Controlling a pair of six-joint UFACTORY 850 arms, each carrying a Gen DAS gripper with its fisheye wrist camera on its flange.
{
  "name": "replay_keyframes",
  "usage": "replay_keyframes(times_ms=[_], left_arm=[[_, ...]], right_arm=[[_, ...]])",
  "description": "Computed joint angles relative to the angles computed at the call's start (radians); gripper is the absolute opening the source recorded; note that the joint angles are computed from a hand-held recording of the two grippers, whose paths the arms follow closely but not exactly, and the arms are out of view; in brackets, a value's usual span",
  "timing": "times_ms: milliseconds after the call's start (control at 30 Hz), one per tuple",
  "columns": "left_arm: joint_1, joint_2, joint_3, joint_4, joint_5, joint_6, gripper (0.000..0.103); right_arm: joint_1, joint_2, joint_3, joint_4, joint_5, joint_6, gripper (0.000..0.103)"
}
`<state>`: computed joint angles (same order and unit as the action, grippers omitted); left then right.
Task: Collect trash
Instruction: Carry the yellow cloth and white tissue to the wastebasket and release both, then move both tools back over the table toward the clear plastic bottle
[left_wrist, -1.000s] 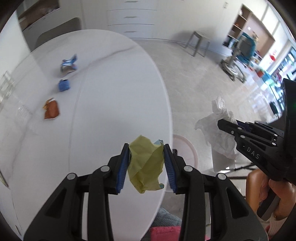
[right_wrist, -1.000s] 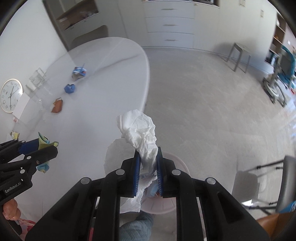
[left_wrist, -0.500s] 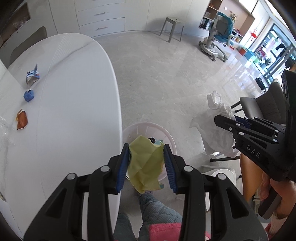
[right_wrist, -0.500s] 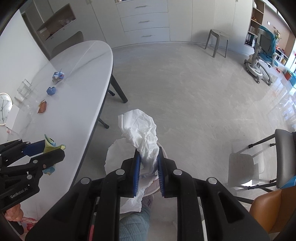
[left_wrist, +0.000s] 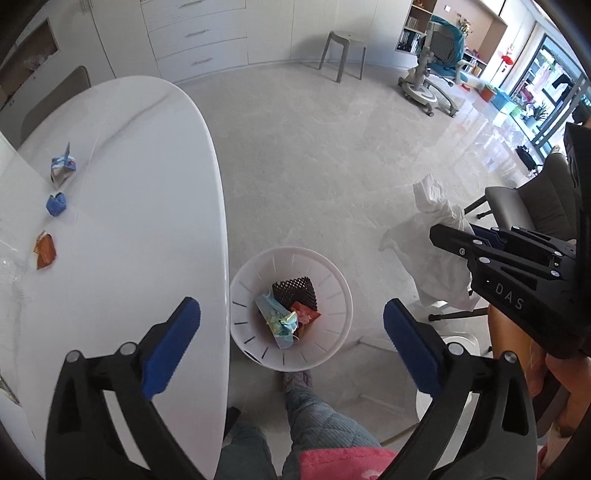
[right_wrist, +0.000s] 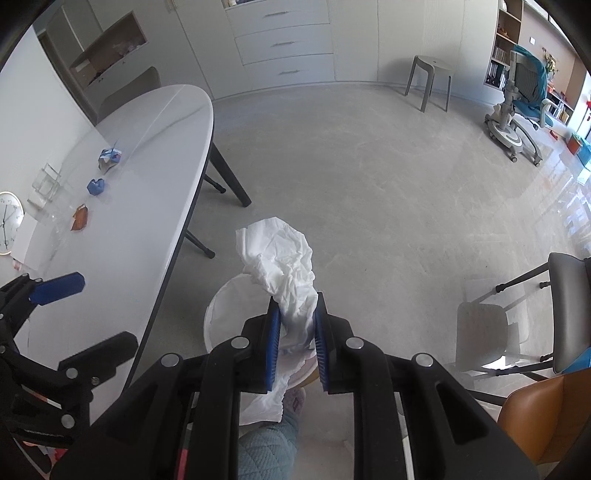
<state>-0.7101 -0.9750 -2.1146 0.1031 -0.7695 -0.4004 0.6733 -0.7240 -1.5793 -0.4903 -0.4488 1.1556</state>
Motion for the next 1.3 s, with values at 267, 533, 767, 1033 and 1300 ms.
replay_keyframes(times_ms=[267, 533, 767, 1033, 1300], left_arm=[[0.006, 0.027, 0.04, 0.032, 0.012, -0.05, 0.095], [0.027, 0.073, 0.109, 0.047, 0.035, -0.08, 0.095], [0.044, 0.115, 0.169, 0.069, 0.052, -0.118, 0.095], [0.06, 0.168, 0.25, 0.088, 0.085, -0.157, 0.095], [0.074, 0.215, 0.313, 0.112, 0.108, -0.196, 0.095]], right_arm=[[0.002, -0.008, -0.011, 0.004, 0.002, -0.009, 0.019], [0.009, -0.06, -0.072, 0.129, 0.001, -0.147, 0.025], [0.042, -0.147, -0.19, 0.103, -0.1, -0.179, 0.096], [0.051, -0.147, -0.21, 0.076, -0.138, -0.132, 0.1], [0.061, -0.164, -0.261, 0.061, -0.168, -0.127, 0.1]])
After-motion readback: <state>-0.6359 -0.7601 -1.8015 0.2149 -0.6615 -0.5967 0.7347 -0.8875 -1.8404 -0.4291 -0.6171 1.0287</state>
